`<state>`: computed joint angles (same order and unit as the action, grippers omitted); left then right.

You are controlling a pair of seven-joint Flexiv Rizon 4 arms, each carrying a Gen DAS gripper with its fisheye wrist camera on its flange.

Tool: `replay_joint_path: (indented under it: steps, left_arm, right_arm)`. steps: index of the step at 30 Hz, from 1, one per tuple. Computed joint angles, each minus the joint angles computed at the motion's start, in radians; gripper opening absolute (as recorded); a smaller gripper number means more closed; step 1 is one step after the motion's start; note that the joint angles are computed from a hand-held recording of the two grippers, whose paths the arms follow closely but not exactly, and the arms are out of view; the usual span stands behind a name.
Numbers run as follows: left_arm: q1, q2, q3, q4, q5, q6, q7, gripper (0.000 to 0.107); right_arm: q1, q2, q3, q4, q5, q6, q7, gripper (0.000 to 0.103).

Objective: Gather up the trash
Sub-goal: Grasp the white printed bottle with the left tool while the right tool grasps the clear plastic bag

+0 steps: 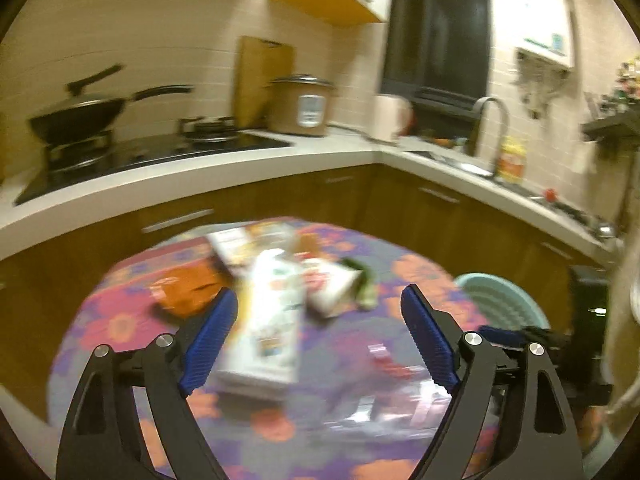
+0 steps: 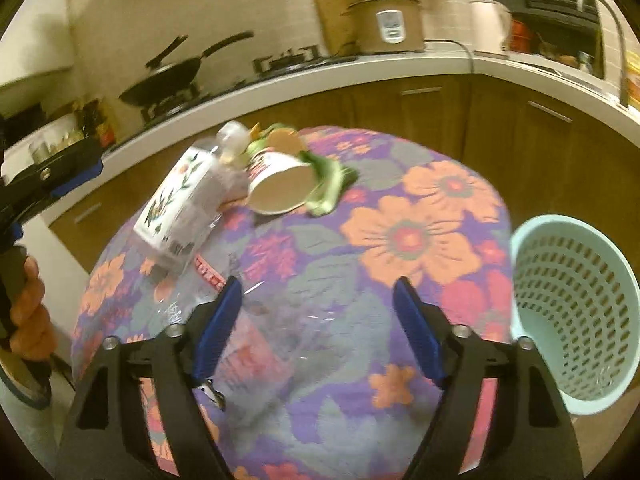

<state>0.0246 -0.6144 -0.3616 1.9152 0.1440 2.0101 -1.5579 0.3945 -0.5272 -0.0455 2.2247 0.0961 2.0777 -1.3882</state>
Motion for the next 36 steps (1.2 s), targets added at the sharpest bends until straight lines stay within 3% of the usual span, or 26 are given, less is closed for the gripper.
replay_joint_path:
  steps: [3,8,11,14,18,23,25,31,36]
  left_arm:
    - [-0.059,-0.005,0.093,-0.004,-0.064,0.006,0.009,0.084]
    - [-0.064,-0.038,0.107,-0.029,-0.102,-0.024,0.015,0.085]
    - [-0.128,-0.062,0.17,-0.055,-0.152,-0.045,0.047,0.086]
    - [-0.157,-0.082,0.183,-0.078,-0.189,-0.075,0.069,0.086]
    - [-0.203,-0.1,0.215,-0.104,-0.234,-0.118,0.1,0.085]
    - [-0.333,-0.12,0.348,-0.149,-0.334,-0.189,0.129,0.082]
    - [-0.327,-0.123,0.338,-0.155,-0.344,-0.213,0.137,0.067]
    - [-0.378,-0.125,0.393,-0.153,-0.363,-0.207,0.145,0.063]
    - [-0.323,-0.104,0.318,-0.109,-0.334,-0.122,0.151,0.06]
  right_arm:
    - [-0.004,-0.015,0.009,-0.014,-0.019,-0.026,0.0,0.081]
    - [-0.013,-0.038,0.022,-0.028,-0.055,-0.056,0.022,0.081]
    - [0.005,-0.042,0.008,-0.026,-0.06,-0.067,0.019,0.081]
    - [0.05,-0.04,-0.034,-0.025,-0.04,-0.076,0.005,0.08]
    - [0.013,-0.04,-0.001,-0.03,-0.073,-0.096,0.014,0.076]
    - [0.038,-0.045,-0.025,-0.028,-0.067,-0.102,0.017,0.044]
    - [0.032,-0.045,-0.019,-0.026,-0.07,-0.1,0.019,0.034]
    - [-0.006,-0.049,0.018,-0.019,-0.08,-0.068,0.03,0.018]
    - [0.012,-0.045,0.009,0.001,-0.047,0.006,0.012,0.012]
